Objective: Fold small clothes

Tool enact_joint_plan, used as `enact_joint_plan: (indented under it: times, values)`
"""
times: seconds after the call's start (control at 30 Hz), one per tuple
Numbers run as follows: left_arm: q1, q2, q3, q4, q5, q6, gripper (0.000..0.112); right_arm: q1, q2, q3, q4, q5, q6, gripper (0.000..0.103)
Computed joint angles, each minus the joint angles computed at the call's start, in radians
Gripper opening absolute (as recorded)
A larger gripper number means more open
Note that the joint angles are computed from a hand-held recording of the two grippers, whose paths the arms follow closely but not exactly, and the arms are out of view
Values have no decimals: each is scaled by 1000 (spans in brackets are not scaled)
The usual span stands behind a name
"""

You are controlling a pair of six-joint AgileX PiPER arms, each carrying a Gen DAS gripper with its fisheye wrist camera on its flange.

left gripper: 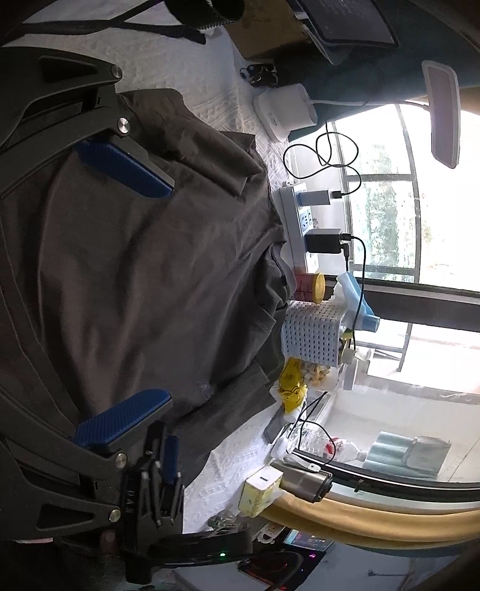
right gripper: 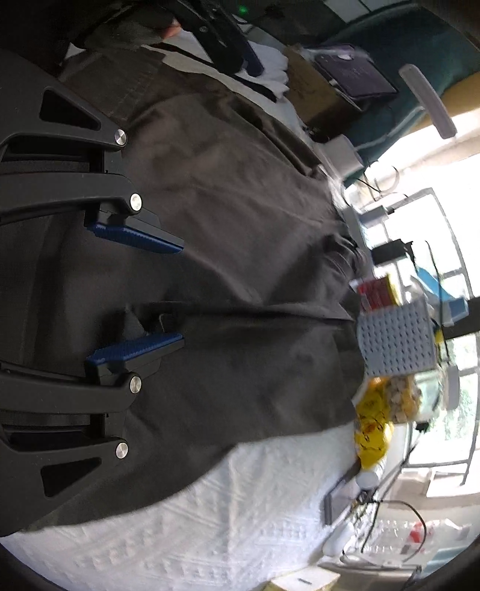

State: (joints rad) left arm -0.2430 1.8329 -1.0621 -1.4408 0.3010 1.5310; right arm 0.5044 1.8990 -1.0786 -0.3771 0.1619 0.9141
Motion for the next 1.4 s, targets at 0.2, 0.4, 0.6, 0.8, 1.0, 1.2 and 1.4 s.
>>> enact_joint_plan:
  times: [0.2,0.4,0.6,0.8,1.0,1.2,1.4]
  values:
    - [35,6,1,-41,14,41,102,15,-28,1,-198,34,197,48]
    - [91,47,-38,-12,23,16,102,-16,0,-62,-211,94,213,48]
    - [186,124,-135,112,57,-93,102,-7,40,-156,-156,141,142,48]
    - [283,221,-264,250,117,-222,102,24,86,-268,-123,212,84,48]
    - [343,293,-350,326,156,-288,90,41,125,-347,-103,265,54,48]
    - [385,373,-459,477,219,-446,70,57,150,-397,-90,303,24,48]
    - [433,476,-615,500,454,-520,49,70,157,-414,-95,314,22,48]
